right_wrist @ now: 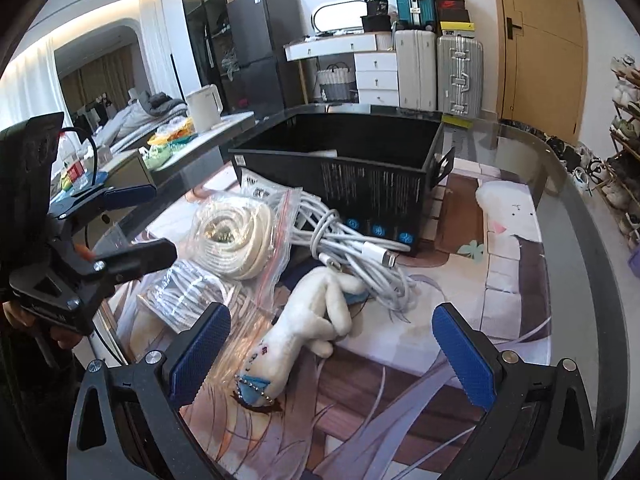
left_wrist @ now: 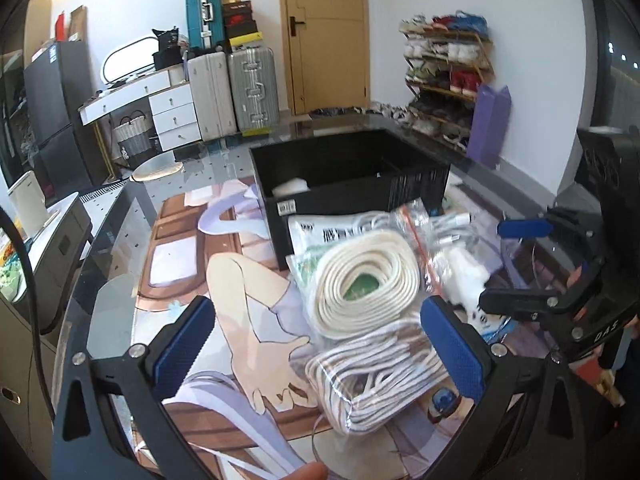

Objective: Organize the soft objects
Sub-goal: 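Move both grippers back from the box toward the remaining pile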

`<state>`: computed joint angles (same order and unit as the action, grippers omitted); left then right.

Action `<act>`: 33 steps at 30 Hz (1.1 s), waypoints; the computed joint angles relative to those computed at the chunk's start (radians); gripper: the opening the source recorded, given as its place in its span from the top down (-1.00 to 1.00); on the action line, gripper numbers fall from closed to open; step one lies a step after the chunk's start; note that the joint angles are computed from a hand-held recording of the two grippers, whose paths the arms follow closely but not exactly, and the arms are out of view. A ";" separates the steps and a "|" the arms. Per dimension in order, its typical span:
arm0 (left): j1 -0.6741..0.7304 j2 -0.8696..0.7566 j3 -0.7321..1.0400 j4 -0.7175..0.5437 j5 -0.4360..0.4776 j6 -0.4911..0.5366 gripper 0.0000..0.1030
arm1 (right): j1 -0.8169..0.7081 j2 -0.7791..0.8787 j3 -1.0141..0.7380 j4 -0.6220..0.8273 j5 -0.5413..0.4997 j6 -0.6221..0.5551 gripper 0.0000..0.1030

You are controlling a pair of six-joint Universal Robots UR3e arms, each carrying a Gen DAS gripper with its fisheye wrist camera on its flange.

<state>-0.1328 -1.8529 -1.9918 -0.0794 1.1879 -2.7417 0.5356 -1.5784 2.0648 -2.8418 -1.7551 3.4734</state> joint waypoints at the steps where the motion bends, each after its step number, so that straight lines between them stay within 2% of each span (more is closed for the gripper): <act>1: 0.000 0.002 0.006 -0.022 -0.002 0.006 -1.00 | -0.001 0.001 0.002 0.000 0.004 -0.001 -0.99; 6: 0.006 0.011 0.039 -0.151 -0.034 0.033 -1.00 | -0.012 0.018 0.016 -0.022 0.027 0.003 -0.99; 10: -0.012 0.017 0.028 -0.149 -0.023 0.061 -1.00 | -0.018 0.030 0.008 -0.016 0.039 0.010 -0.99; 20: -0.018 0.050 0.021 -0.237 -0.035 0.144 -1.00 | -0.039 0.006 0.029 -0.010 0.040 0.011 -0.99; 26: -0.026 0.053 0.004 -0.231 -0.025 0.178 -1.00 | -0.038 0.012 0.033 -0.029 0.040 0.016 -0.99; 33: -0.035 0.056 0.006 -0.273 -0.027 0.203 -1.00 | -0.011 0.047 -0.019 0.044 -0.023 0.017 -0.99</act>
